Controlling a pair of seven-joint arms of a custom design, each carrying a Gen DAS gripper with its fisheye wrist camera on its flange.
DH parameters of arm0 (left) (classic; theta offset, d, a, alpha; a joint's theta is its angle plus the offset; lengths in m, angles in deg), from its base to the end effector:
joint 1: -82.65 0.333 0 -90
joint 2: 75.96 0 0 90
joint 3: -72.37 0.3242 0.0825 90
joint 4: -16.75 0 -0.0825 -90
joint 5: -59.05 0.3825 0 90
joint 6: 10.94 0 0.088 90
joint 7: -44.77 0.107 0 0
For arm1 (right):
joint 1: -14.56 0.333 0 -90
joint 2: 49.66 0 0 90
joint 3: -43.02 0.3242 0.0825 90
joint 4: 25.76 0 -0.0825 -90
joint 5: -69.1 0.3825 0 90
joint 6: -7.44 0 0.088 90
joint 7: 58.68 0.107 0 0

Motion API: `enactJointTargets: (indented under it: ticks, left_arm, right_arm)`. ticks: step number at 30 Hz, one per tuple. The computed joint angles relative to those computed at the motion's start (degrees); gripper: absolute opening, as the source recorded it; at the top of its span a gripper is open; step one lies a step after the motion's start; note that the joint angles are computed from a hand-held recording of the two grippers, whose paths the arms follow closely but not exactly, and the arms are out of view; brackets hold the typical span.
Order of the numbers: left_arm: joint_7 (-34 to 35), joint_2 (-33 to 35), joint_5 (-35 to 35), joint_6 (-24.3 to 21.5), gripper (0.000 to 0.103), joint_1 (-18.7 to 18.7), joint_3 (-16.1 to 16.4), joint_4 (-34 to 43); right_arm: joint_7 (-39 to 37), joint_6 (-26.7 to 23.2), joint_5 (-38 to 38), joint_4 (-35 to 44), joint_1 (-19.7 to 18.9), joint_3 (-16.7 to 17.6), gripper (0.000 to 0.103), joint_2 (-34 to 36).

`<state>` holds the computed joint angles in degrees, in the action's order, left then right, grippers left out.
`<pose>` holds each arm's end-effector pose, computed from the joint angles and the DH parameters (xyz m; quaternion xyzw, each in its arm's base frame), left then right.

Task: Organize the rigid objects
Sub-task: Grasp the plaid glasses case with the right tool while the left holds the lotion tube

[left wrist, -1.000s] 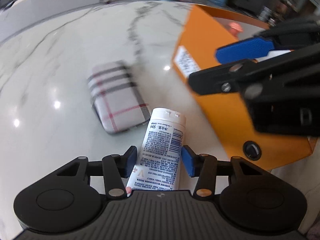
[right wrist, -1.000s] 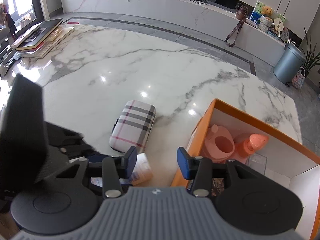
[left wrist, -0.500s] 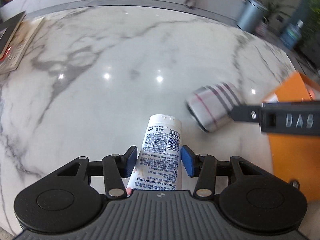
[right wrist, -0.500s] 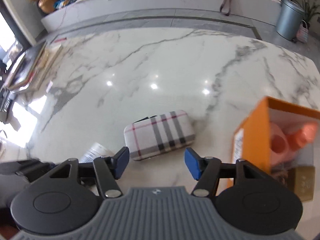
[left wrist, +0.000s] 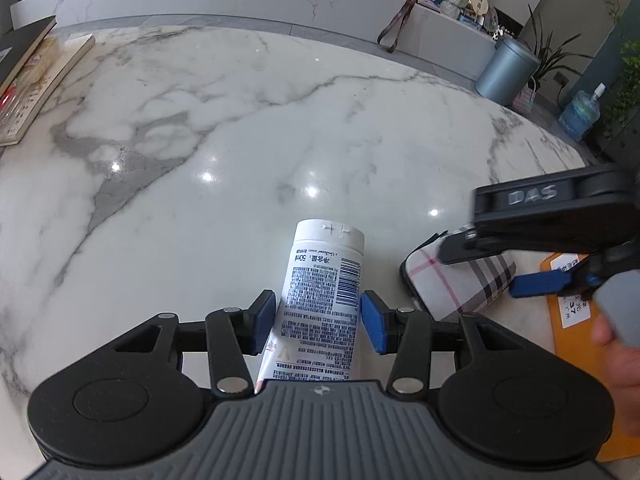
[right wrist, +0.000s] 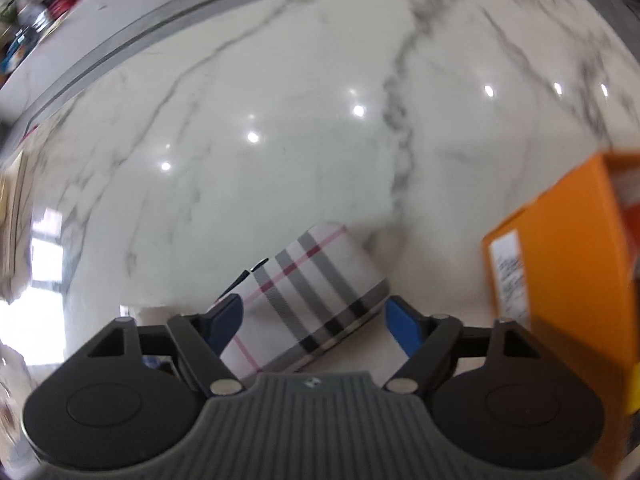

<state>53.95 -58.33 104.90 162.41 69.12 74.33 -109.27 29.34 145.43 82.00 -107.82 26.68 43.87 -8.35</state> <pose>0.5583 -0.1698 0.2945 -0.8090 0.5185 -0.2374 0.1423 0.7341 0.1680 0.2994 -0.7351 0.6600 -0.0110 0.1545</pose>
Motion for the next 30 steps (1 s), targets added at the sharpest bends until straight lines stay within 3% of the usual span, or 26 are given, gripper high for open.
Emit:
enactJointTargets:
  ticks: [6, 9, 12, 18, 21, 22, 23, 24, 25, 26, 27, 29, 30]
  left_arm:
    - [-1.2, -0.1, 0.8, 0.9, 0.054, -0.3, 0.8, -0.3]
    - [-0.9, -0.5, 0.3, 0.8, 0.054, 0.0, 0.4, -0.8]
    - [2.8, -1.3, -2.2, -1.2, 0.054, 1.3, -1.9, -1.4]
    - [9.3, -2.6, -11.1, -1.0, 0.054, 4.9, -6.5, -3.6]
    - [16.5, -3.0, -20.8, 2.7, 0.053, 9.5, -12.1, -6.1]
    - [18.5, -3.0, -23.7, 4.2, 0.053, 11.1, -14.0, -6.9]
    - [19.8, -3.0, -25.2, 5.2, 0.053, 11.8, -14.8, -7.4]
    - [21.0, -2.9, -26.1, 5.4, 0.053, 11.9, -15.1, -7.4]
    - [21.8, -3.0, -26.7, 5.2, 0.053, 11.5, -15.0, -7.4]
    - [21.2, -3.3, -26.6, 4.9, 0.053, 9.3, -12.8, -7.5]
    - [18.6, -3.8, -24.7, 4.7, 0.053, 5.4, -8.6, -7.6]
    - [14.2, -4.3, -21.9, 5.3, 0.053, 0.8, -3.3, -7.9]
    - [13.9, -4.1, -22.0, 5.9, 0.053, 1.1, -3.4, -8.0]
  right_arm:
    - [-8.0, 7.8, -3.1, -6.1, 1.4, 1.0, 0.085, -2.4]
    - [-14.7, 6.9, -1.6, -7.6, -0.2, 3.0, 0.085, -3.4]
    - [-19.2, 5.2, 0.0, -9.1, -1.1, 3.4, 0.081, -4.8]
    - [-23.1, 4.1, 2.5, -12.5, -2.1, 2.6, 0.058, -7.8]
    - [-25.5, 5.0, 3.0, -15.0, -2.5, 2.5, 0.047, -9.9]
    - [-26.8, 5.8, 3.0, -16.3, -2.5, 2.4, 0.021, -10.7]
    - [-27.3, 6.3, 2.1, -17.4, -2.1, 1.9, 0.005, -11.5]
    - [-26.1, 6.8, 0.0, -18.2, -0.8, 0.5, 0.000, -11.8]
    - [-25.6, 7.6, -0.1, -19.0, -0.7, 0.2, 0.000, -12.0]
    - [-24.8, 7.2, 0.6, -19.1, -1.0, 0.2, 0.000, -11.9]
    - [-23.7, 6.6, 2.3, -19.1, -1.8, 0.6, 0.004, -11.9]
    - [-19.6, 5.6, 4.6, -18.6, -2.2, 0.4, 0.020, -11.9]
    - [-18.4, 6.1, 6.4, -18.8, -2.8, 0.9, 0.043, -12.1]
